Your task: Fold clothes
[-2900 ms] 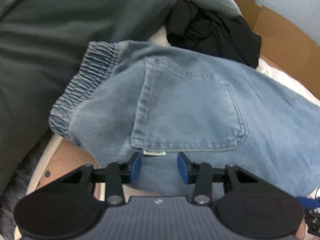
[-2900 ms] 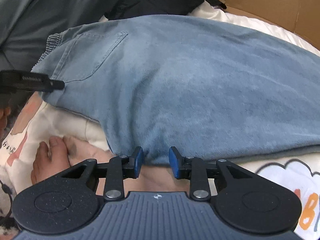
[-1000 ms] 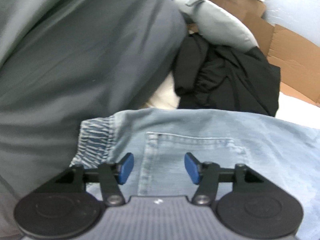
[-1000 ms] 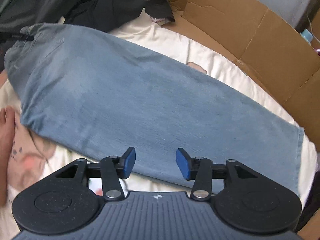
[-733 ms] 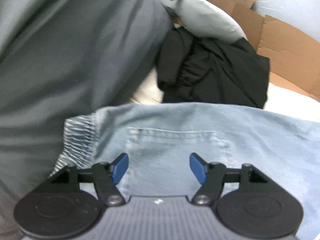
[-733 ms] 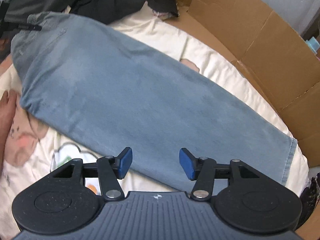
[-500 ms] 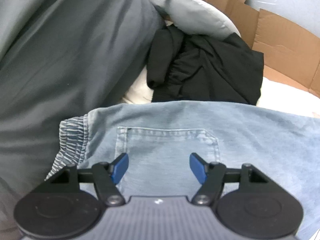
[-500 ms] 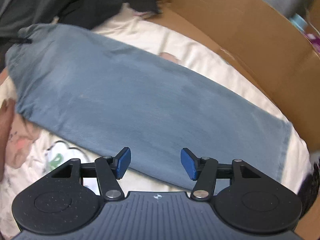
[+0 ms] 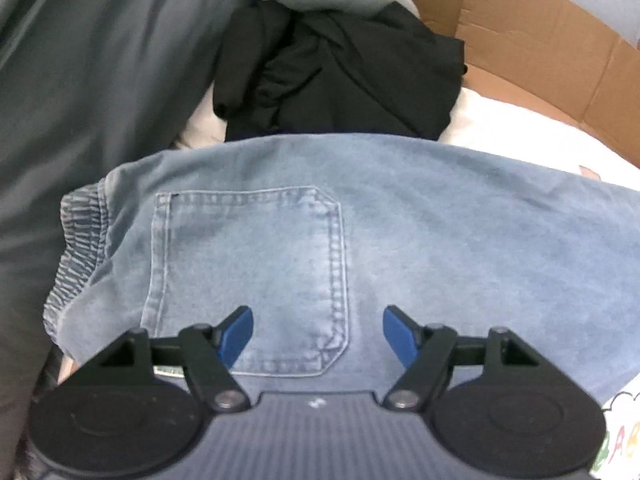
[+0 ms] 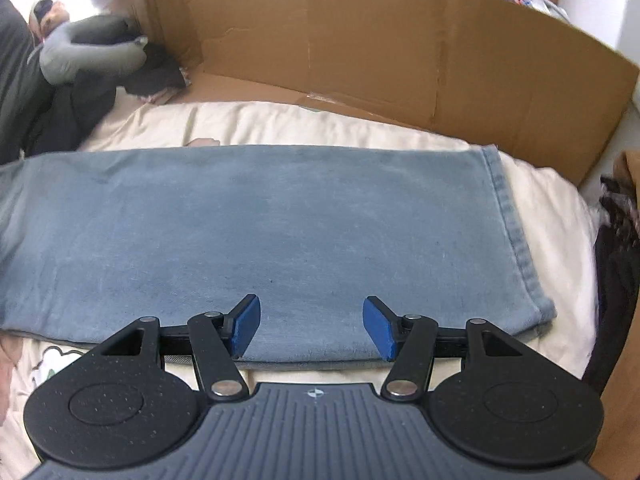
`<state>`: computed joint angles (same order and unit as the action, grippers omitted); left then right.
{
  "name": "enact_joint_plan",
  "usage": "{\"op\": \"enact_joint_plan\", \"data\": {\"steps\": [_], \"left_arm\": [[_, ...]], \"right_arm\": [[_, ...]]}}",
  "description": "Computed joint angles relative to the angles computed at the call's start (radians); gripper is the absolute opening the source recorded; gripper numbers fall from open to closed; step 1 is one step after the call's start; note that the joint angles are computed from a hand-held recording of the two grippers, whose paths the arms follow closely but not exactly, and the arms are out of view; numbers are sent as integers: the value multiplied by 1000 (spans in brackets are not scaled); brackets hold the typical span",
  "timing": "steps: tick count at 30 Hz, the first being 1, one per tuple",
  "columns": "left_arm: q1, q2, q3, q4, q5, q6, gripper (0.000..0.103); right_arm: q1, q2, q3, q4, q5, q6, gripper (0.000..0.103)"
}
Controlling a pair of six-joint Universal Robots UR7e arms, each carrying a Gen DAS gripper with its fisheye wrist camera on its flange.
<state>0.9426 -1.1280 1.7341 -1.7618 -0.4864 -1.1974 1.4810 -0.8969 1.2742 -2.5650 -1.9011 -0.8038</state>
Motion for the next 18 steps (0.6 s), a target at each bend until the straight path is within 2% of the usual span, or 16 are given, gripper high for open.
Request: {"op": "enact_joint_plan", "data": {"steps": [3,5,8,10,13,18], "left_arm": [[-9,3,-48,53,1,-30,74],[-14,6,-95,106,9,-67,76],[-19,7,-160,120,-10,-100,76],[-27,29,-237,174,-27,-60,77],[-43,40,-303,177,-43,-21,79],[-69,59,-408,312,-37,-130,81]], "right_arm": [[-5,-12,-4,1,1,25,63],[-6,-21,-31,39,22,74,64],[1,-22,-87,96,29,140,66],[5,-21,-125,140,29,166,70],[7,-17,-180,199,22,195,73],[-8,-36,-188,172,11,222,76]]}}
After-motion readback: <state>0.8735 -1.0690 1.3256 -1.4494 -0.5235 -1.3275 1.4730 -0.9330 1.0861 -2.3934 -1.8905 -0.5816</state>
